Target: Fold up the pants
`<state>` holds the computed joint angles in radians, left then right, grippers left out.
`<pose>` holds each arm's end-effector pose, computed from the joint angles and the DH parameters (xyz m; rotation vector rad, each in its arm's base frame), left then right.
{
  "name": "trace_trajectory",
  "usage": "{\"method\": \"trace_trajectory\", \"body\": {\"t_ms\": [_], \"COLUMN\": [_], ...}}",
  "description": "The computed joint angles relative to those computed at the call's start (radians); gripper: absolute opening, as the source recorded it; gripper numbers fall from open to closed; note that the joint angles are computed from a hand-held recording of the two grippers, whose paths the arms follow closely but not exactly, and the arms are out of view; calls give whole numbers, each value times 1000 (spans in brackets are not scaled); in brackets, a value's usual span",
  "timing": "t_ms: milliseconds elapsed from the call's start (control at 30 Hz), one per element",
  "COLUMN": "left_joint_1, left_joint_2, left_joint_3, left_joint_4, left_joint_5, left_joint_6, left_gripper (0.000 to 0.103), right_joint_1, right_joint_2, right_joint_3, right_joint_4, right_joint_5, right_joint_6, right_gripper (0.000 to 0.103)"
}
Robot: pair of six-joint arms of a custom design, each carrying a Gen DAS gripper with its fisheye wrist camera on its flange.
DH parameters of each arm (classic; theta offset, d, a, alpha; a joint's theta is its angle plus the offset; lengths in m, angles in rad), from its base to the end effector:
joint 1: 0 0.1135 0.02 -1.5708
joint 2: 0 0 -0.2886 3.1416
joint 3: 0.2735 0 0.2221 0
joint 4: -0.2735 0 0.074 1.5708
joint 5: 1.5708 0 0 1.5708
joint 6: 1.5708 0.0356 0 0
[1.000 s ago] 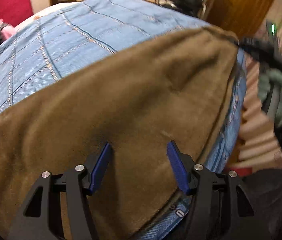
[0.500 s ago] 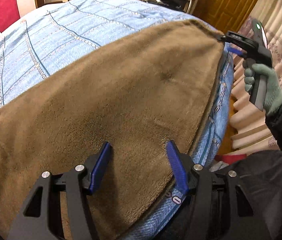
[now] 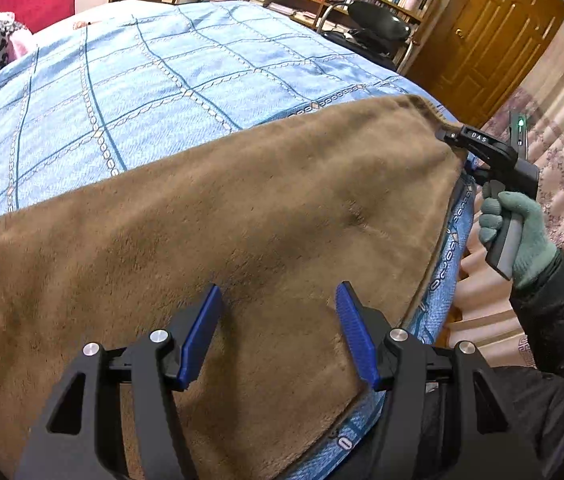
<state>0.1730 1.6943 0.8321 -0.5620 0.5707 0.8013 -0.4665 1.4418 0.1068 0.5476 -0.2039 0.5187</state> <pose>0.2549 0.0250 0.1737 0.8845 2.5352 -0.6036 0.1533 -0.0691 0.1287 1.0243 2.1185 0.2658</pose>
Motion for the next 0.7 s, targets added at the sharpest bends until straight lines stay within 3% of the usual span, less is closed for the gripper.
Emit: {"method": "trace_trajectory", "body": {"t_ms": [33, 100, 367, 467, 533, 700], "left_joint_1": [11, 9, 117, 167, 198, 298], "left_joint_2": [5, 7, -1, 16, 30, 63], "left_joint_3": [7, 9, 86, 129, 156, 217], "left_joint_4": [-8, 9, -30, -37, -46, -77], "left_joint_5": [-1, -9, 44, 59, 64, 65], "left_joint_6": [-3, -32, -61, -83, -101, -116], "left_gripper": [60, 60, 60, 60, 67, 68], "right_joint_1": [10, 60, 441, 609, 735, 998], "right_joint_2": [-23, -101, -423, -430, -395, -179], "right_joint_3": [11, 31, 191, 254, 300, 439], "right_joint_4": [-31, -103, -365, -375, -365, -285], "right_joint_5": [-4, 41, 181, 238, 263, 301], "right_joint_6": [-6, -13, 29, 36, 59, 70], "right_gripper": [25, 19, 17, 17, 17, 17]}}
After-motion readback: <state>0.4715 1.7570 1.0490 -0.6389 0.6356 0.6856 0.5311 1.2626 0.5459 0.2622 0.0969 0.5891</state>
